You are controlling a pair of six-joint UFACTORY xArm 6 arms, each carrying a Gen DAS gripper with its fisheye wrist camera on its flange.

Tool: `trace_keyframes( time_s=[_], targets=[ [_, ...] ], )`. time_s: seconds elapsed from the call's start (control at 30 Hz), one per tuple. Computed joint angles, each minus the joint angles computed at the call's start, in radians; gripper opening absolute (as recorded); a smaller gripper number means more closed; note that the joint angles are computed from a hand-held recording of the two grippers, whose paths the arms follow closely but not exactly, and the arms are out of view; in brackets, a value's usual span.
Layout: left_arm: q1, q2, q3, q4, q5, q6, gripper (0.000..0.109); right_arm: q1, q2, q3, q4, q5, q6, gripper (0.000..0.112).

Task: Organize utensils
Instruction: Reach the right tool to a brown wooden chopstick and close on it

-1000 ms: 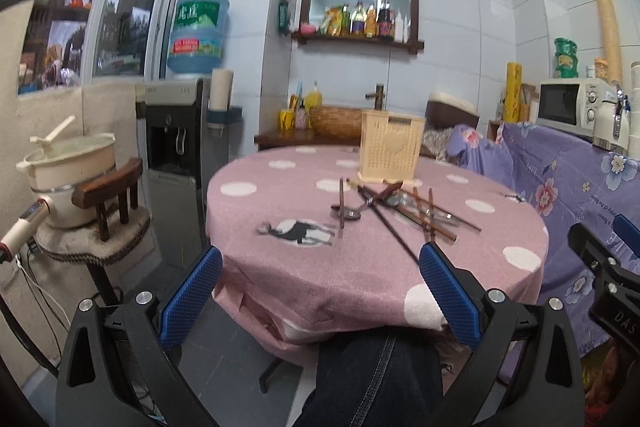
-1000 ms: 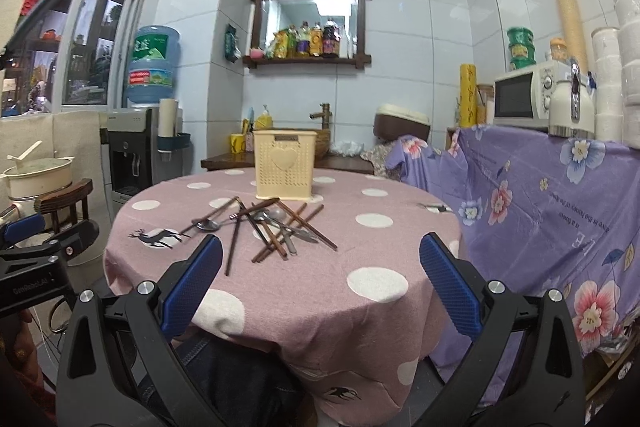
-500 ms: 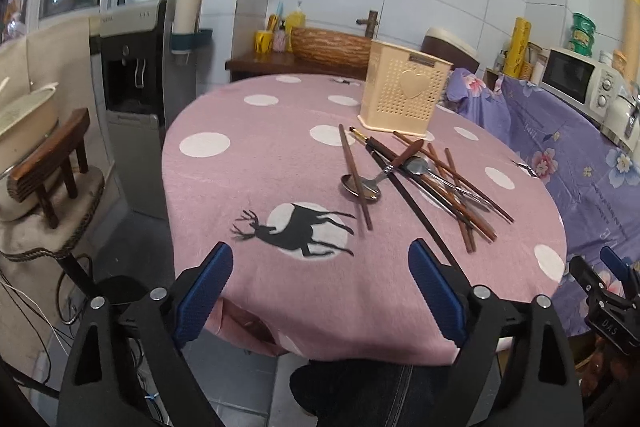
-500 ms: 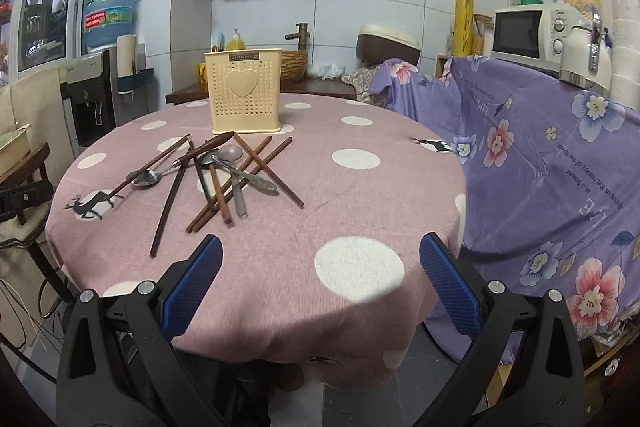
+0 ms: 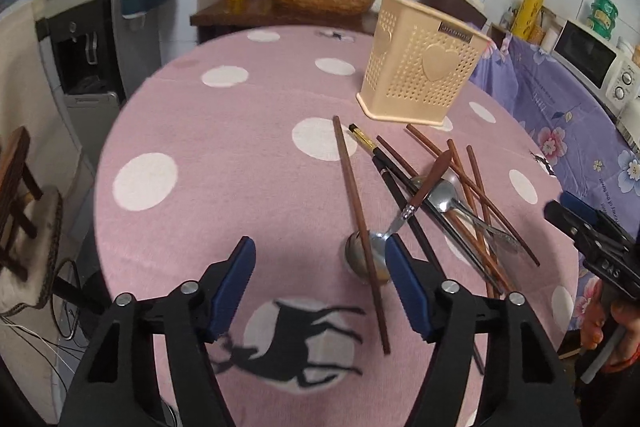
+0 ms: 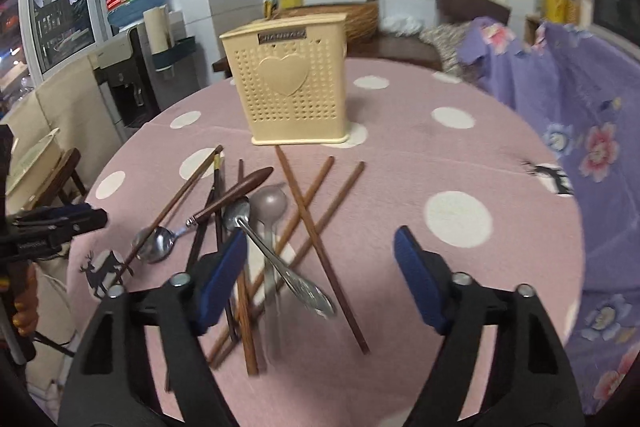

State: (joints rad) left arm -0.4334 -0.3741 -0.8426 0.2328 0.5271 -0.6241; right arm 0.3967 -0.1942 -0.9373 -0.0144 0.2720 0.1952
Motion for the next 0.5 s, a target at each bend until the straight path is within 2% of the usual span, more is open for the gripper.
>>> trace_keyframes(
  time_s=[0.07, 0.2, 0.3, 0.5],
  targets=[
    [0.016, 0.077, -0.082, -0.114, 0.035, 0.108, 0.062, 0.003, 0.084, -0.107, 0.161, 0.06, -0.139, 0.06],
    [0.027, 0.217, -0.242, -0.176, 0.11, 0.177, 0.056, 0.001, 0.249, -0.336, 0.283, 0.205, -0.253, 0.048],
    [0.035, 0.307, -0.344, -0.247, 0.175, 0.238, 0.052, 0.0, 0.371, -0.508, 0.272, 0.312, -0.271, 0.041],
    [0.033, 0.411, -0.456, -0.22, 0.246, 0.24, 0.046, 0.005, 0.57, -0.787, 0.187, 0.453, -0.258, 0.04]
  ],
)
